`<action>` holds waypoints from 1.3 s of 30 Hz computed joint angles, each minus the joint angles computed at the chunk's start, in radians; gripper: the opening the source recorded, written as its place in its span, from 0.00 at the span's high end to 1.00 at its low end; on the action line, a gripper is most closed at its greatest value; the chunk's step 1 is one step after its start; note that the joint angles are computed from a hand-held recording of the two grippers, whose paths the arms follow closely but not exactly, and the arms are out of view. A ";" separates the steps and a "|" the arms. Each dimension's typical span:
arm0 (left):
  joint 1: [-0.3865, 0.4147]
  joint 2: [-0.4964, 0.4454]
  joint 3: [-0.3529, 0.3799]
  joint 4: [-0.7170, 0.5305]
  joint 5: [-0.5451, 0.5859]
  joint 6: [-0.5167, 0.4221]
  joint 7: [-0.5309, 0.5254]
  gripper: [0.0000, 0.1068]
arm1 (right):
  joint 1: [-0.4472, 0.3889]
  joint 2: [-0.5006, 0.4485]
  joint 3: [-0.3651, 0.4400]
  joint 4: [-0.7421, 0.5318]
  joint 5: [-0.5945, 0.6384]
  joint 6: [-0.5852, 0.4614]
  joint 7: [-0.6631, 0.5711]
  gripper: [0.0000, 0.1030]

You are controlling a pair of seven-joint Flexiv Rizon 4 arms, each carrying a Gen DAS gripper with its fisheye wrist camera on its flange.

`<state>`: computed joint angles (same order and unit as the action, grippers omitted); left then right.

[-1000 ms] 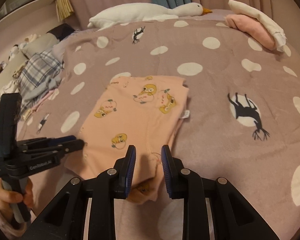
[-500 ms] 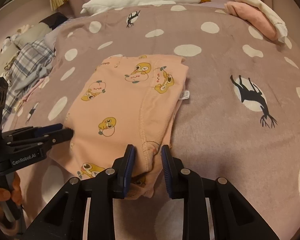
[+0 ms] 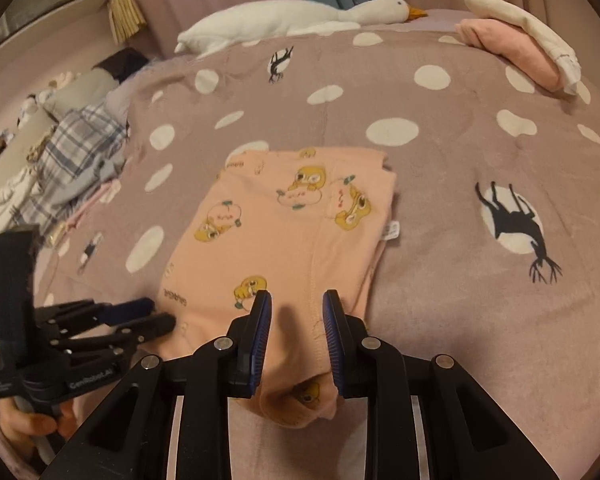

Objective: Fold small clothes

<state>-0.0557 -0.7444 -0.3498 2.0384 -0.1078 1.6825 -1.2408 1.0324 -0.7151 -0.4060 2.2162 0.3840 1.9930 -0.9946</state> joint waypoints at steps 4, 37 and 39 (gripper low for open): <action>0.027 0.005 -0.024 0.007 0.004 0.000 0.006 0.66 | 0.051 -0.019 -0.051 0.006 -0.017 -0.061 0.014 0.75; -0.091 -0.029 0.056 -0.084 0.000 0.026 0.039 0.68 | 0.044 -0.010 -0.021 0.029 -0.042 -0.026 0.001 0.75; -0.094 -0.025 0.064 -0.070 0.011 0.043 0.038 0.66 | 0.026 -0.007 0.004 0.035 -0.041 -0.015 0.004 0.75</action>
<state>-0.1493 -0.7694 -0.2854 1.9686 -0.0969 1.7252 -1.2028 1.0584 -0.7220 -0.4024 2.2510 0.3425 1.9782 -0.9909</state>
